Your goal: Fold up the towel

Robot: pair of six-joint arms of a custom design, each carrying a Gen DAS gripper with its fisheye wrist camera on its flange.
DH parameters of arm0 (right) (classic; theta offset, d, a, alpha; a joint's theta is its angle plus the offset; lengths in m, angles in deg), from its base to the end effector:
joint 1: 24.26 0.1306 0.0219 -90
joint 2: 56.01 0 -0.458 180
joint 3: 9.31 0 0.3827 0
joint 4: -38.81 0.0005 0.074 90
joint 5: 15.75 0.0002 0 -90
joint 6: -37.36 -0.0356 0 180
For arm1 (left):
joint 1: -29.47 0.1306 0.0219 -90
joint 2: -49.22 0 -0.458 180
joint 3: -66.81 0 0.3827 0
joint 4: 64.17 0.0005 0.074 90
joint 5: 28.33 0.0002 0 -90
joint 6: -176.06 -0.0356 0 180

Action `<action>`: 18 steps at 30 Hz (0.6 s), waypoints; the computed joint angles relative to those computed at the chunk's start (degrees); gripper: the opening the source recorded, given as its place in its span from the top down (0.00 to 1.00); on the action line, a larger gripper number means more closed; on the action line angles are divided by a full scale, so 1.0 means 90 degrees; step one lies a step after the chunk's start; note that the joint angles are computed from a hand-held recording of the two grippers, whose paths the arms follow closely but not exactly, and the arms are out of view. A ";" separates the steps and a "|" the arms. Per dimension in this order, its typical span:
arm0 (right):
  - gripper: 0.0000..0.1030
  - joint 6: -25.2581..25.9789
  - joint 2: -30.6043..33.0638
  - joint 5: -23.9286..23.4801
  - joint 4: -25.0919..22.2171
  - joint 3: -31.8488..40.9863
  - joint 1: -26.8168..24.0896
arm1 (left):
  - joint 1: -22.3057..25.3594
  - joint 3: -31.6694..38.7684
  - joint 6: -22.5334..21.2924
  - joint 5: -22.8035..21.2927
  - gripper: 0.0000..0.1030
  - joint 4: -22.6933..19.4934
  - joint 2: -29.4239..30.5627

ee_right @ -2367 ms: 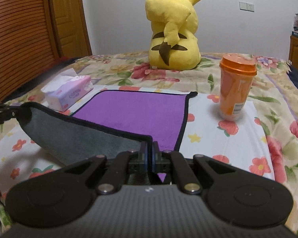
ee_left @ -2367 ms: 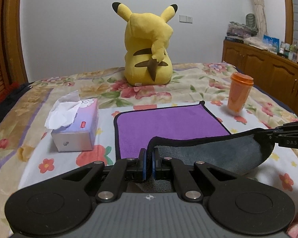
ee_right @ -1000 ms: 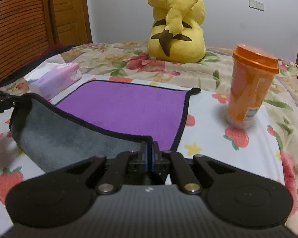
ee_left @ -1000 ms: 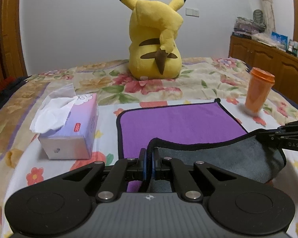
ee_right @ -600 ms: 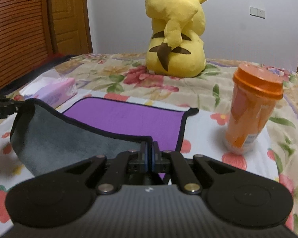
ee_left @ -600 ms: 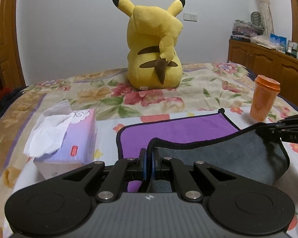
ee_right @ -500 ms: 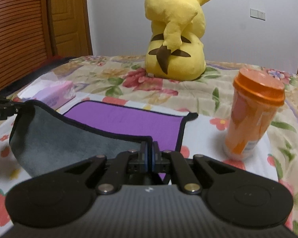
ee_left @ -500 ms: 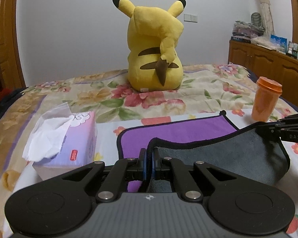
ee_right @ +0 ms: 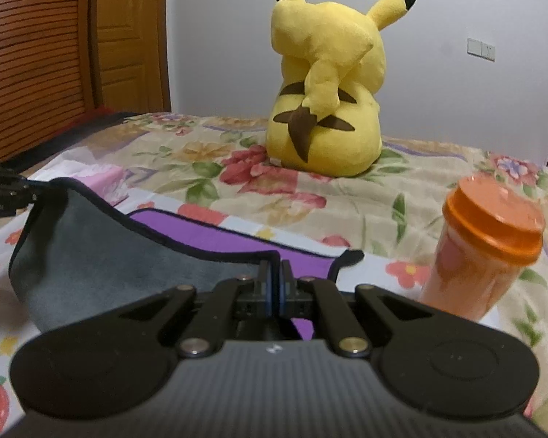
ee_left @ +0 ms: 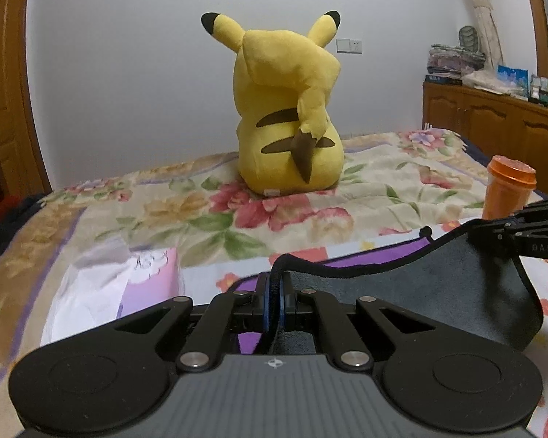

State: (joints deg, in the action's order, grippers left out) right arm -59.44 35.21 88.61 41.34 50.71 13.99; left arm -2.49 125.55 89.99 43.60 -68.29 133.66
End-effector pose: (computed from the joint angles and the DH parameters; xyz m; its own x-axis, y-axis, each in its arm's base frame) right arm 0.3624 0.2738 0.3380 -0.4249 -0.1889 -0.8853 -0.3812 0.9244 -0.0143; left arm 0.3584 -0.2112 0.3667 -0.4397 0.1976 -0.8761 0.2453 0.9648 0.0944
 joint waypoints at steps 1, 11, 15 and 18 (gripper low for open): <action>0.96 0.0053 0.0024 0.0013 0.0008 0.0036 -0.0016 | 0.0011 0.0039 -0.0035 -0.0001 0.92 0.0002 0.0034; 0.96 0.0445 0.0354 0.0210 0.0196 0.0365 -0.0152 | 0.0259 0.0433 -0.0031 -0.0015 0.92 0.0198 0.0516; 0.96 0.0494 0.0528 0.0308 0.0414 0.0431 -0.0217 | 0.0346 0.0635 -0.0209 -0.0066 0.92 0.0270 0.0747; 0.96 0.0436 0.0693 0.0339 0.0469 0.0525 -0.0286 | 0.0415 0.0796 -0.0234 -0.0069 0.92 0.0253 0.0913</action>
State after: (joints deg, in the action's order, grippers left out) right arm -55.52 41.44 91.67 45.56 55.43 11.42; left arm 1.24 132.71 87.88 42.98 -66.02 141.88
